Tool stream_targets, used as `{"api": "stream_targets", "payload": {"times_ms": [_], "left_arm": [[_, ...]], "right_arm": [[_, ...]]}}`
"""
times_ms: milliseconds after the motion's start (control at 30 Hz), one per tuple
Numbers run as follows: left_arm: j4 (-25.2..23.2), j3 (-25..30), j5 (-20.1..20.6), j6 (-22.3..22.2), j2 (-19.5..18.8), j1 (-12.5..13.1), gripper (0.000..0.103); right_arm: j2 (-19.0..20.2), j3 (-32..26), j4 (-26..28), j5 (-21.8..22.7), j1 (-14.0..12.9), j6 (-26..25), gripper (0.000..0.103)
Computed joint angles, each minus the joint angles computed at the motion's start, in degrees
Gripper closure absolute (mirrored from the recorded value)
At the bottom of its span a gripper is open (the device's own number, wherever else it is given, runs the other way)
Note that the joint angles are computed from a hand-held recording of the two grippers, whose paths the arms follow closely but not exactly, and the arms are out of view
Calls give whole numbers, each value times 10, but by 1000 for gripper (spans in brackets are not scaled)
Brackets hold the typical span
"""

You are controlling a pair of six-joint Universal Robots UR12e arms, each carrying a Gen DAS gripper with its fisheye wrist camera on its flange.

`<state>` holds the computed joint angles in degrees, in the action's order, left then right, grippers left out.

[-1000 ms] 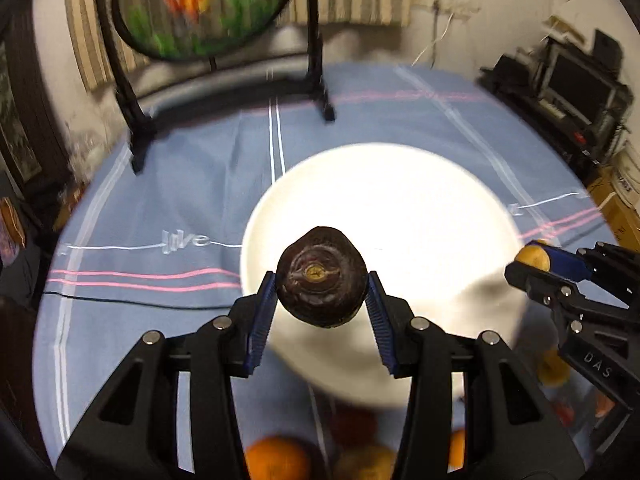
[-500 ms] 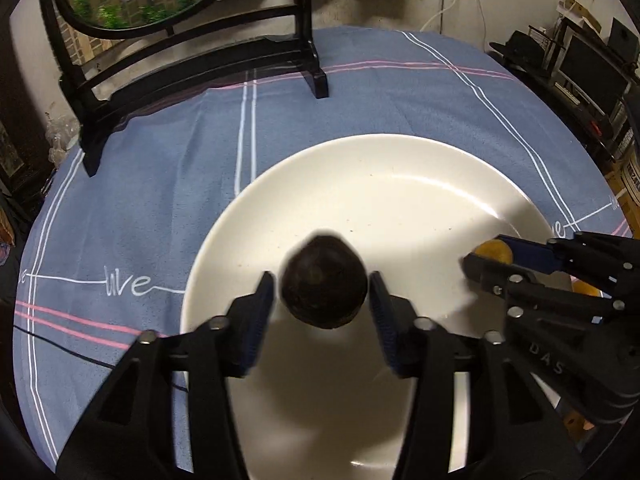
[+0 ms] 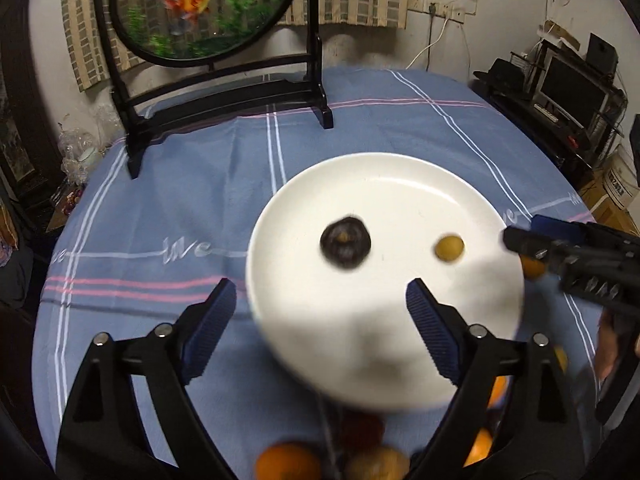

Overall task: Organize fruits
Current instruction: 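Carry both fruits onto the white plate and open both tools, then grasp the large red fruit with the right tool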

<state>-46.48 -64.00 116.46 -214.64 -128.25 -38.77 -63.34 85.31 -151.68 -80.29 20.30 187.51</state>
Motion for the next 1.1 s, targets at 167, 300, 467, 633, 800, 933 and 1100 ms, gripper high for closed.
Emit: {"api": "stream_targets", "payload": {"times_ms": [167, 300, 467, 633, 800, 933, 1100], "left_arm": [[33, -65, 28, -2, 37, -24, 10], [48, -114, 40, -27, 62, -42, 7], [48, -154, 42, -77, 81, -58, 7], [45, -176, 37, -109, 90, -68, 7], [38, -187, 28, -133, 95, -75, 7], [42, -191, 32, -125, 96, -77, 7], [44, -193, 24, -124, 97, -74, 7]], "right_arm": [[-64, 98, -56, -4, -6, -25, 41], [-111, 173, -85, 18, -13, -44, 41], [-139, 222, -90, 31, -13, -55, 41], [-149, 246, -70, 12, -2, -74, 41], [-142, 243, -68, 3, 3, -70, 41], [-128, 226, -48, -33, 12, -59, 41], [-111, 213, -54, -25, 14, -45, 52]]}}
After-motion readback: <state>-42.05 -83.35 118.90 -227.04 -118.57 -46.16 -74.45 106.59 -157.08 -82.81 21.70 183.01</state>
